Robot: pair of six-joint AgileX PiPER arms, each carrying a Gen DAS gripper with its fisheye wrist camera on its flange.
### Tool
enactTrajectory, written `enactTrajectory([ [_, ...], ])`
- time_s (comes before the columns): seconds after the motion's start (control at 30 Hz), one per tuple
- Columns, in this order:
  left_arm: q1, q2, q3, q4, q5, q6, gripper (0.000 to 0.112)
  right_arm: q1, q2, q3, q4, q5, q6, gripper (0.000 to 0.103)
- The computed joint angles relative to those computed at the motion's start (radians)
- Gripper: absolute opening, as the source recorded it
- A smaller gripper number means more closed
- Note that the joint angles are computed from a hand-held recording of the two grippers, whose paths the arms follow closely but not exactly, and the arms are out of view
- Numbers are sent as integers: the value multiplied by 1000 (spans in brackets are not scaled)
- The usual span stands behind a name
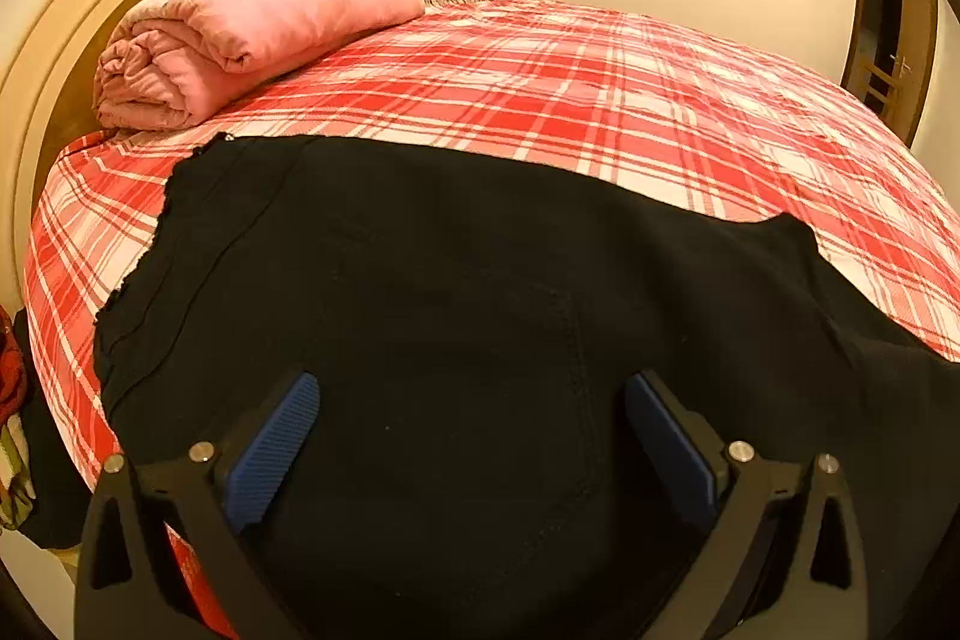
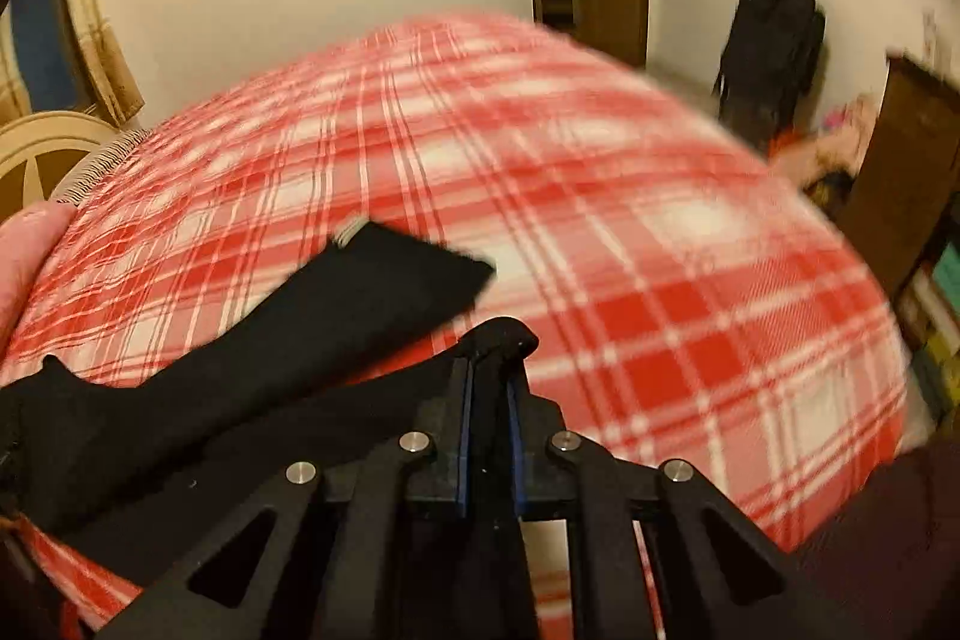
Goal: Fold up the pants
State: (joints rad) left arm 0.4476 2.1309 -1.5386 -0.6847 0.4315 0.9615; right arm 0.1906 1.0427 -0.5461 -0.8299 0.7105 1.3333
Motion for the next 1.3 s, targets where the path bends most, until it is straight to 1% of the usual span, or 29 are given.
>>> enactTrajectory([
  [0.07,-2,-2,7,-3,-10,-4,103,-7,87,-9,-53,-2,34,9],
  [0.1,-5,-6,17,-5,-24,-5,103,-49,138,-14,-43,-44,14,9],
  [0.13,-7,-8,24,-8,-34,-6,103,-112,169,-7,3,-109,-46,10],
  [0.17,-10,-13,37,-15,-51,-8,103,-173,212,3,59,-168,-101,13],
  [0.2,-12,-17,47,-22,-64,-5,103,-195,215,9,75,-187,-118,18],
  [0.23,-13,-18,51,-22,-69,-6,103,-199,193,13,75,-166,-95,33],
  [0.27,-14,-20,53,-18,-71,-9,103,-209,179,5,75,-105,-94,49],
  [0.3,-13,-19,48,-9,-64,-16,103,-192,183,-12,62,-5,-72,53],
  [0.37,-9,-15,34,11,-44,-32,103,-193,191,-38,61,153,-69,54],
  [0.4,-8,-13,26,25,-34,-46,103,-188,154,-32,48,207,-49,54],
  [0.43,-10,-14,28,28,-36,-49,103,-180,78,-17,43,222,-37,54],
  [0.5,-14,-16,37,21,-51,-44,103,-158,-17,-37,90,228,-61,54],
  [0.57,-16,-20,49,3,-66,-33,103,-135,-47,-72,149,170,-78,54],
  [0.6,-17,-20,54,-11,-75,-22,103,-126,-23,-104,207,96,-110,54],
  [0.67,-21,-22,63,-26,-93,-15,103,-100,75,-170,281,-23,-164,54],
  [0.7,-24,-22,65,-23,-99,-22,103,-74,149,-214,266,-61,-141,54],
  [0.73,-25,-22,66,-24,-104,-23,103,-41,222,-262,226,-77,-95,54],
  [0.77,-26,-23,69,-33,-107,-14,103,-12,303,-321,198,-70,-57,54],
  [0.8,-24,-22,69,-44,-107,-2,103,-7,403,-395,203,-98,-58,54],
  [0.87,-21,-20,67,-54,-102,13,103,-18,579,-546,242,-78,-81,54],
  [0.93,-21,-18,57,-31,-91,-11,103,-3,720,-682,225,21,-59,54],
  [1.03,-18,-15,51,-32,-79,-2,103,0,927,-910,218,248,-78,54],
  [1.07,-16,-14,48,-40,-75,10,103,-7,959,-927,222,287,-73,56],
  [1.1,-15,-13,48,-44,-74,19,103,-14,950,-904,228,285,-27,56],
  [1.13,-15,-13,46,-47,-71,25,103,-15,924,-865,210,258,26,55],
  [1.2,-10,-8,37,-57,-57,44,103,-20,907,-844,213,242,40,42],
  [1.23,-11,-7,36,-60,-57,49,103,-21,889,-821,209,217,39,19],
  [1.27,-10,-6,36,-67,-56,61,103,-26,861,-787,209,184,35,5],
  [1.3,-9,-5,36,-80,-57,77,103,-42,824,-741,221,125,32,5],
])
